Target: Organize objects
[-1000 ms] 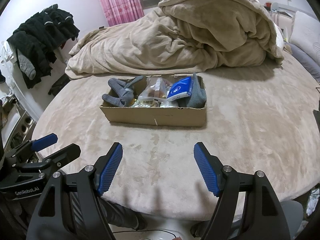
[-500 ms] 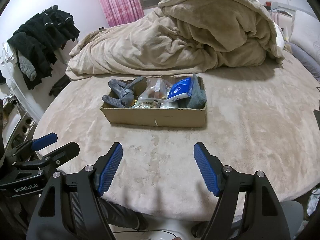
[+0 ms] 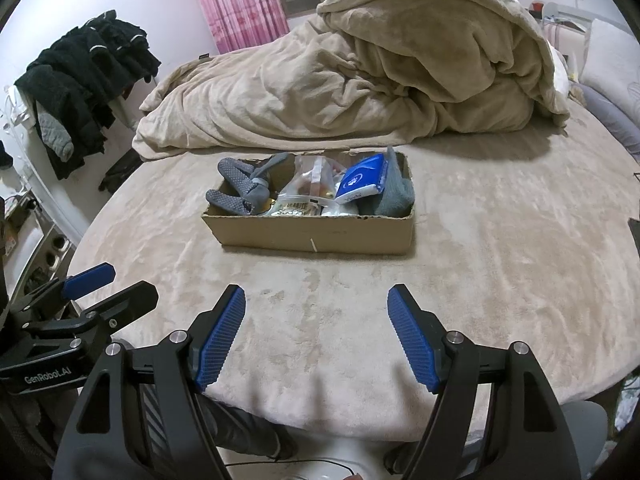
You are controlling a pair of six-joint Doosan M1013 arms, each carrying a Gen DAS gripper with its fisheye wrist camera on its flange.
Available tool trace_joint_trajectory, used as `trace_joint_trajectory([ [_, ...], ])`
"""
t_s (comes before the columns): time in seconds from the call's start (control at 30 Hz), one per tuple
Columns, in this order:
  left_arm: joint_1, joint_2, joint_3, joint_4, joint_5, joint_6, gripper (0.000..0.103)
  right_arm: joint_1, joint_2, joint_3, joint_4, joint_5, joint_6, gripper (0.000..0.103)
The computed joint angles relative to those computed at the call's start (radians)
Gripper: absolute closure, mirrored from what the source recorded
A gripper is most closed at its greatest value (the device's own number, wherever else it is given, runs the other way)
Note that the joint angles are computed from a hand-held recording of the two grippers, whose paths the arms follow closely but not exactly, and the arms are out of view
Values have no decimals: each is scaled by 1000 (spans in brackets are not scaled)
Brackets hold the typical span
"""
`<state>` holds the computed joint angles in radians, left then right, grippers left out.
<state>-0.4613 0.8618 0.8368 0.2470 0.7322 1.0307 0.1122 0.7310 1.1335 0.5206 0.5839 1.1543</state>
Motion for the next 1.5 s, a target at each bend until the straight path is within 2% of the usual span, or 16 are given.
trace_joint_trajectory([
  [1.5,4,-1,1,-48,-26,50,12,2,3,-3,1,6,5,26],
])
